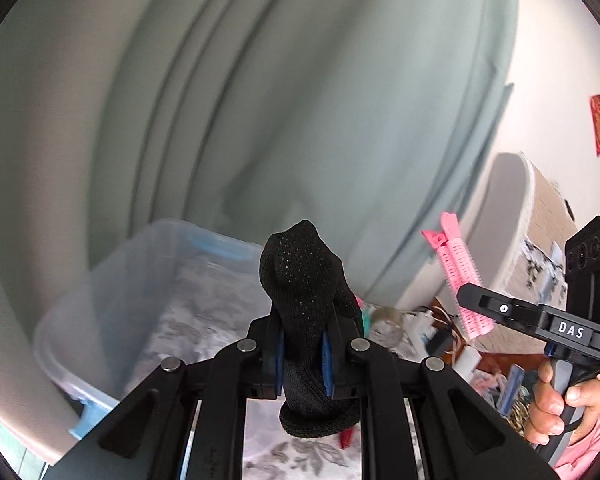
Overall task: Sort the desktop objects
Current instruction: 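Carry the black cloth and pink roller with both tools over the clear bin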
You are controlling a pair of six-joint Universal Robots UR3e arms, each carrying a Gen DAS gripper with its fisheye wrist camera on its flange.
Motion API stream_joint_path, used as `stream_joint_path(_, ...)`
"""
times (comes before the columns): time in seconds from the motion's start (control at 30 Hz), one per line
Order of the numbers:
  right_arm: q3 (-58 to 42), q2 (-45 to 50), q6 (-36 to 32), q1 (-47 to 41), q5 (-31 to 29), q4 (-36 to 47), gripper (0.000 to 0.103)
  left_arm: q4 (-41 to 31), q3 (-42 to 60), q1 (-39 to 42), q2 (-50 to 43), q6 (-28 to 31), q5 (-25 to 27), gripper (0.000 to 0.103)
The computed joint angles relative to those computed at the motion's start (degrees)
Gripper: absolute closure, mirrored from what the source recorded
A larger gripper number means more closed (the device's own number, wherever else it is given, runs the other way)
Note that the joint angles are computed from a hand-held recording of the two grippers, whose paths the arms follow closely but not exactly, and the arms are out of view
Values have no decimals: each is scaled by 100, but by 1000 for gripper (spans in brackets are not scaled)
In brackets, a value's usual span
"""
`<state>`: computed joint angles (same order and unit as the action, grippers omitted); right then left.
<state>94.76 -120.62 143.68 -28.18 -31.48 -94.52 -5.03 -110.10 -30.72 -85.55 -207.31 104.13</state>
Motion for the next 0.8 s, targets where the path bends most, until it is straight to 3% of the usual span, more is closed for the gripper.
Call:
stream_joint_path(0.13, -88, 802, 1233, 1347, -545, -1777, 73, -143, -332, 284, 431, -27, 123, 88)
stream_joint_path(0.3, -529, 1826, 1993, 2586, -1145, -2797, 73, -335, -548, 568, 708, -4, 121, 88)
stream_joint_path(0.53, -912, 2829, 2056, 3598, -1893, -2926, 73, -541, -739, 927, 806, -27, -63, 88)
stream_joint_path(0.8, -1177, 3506, 2092, 4024, -2335, -2932, 72, -924, -687, 1309, 662, 57, -356, 88)
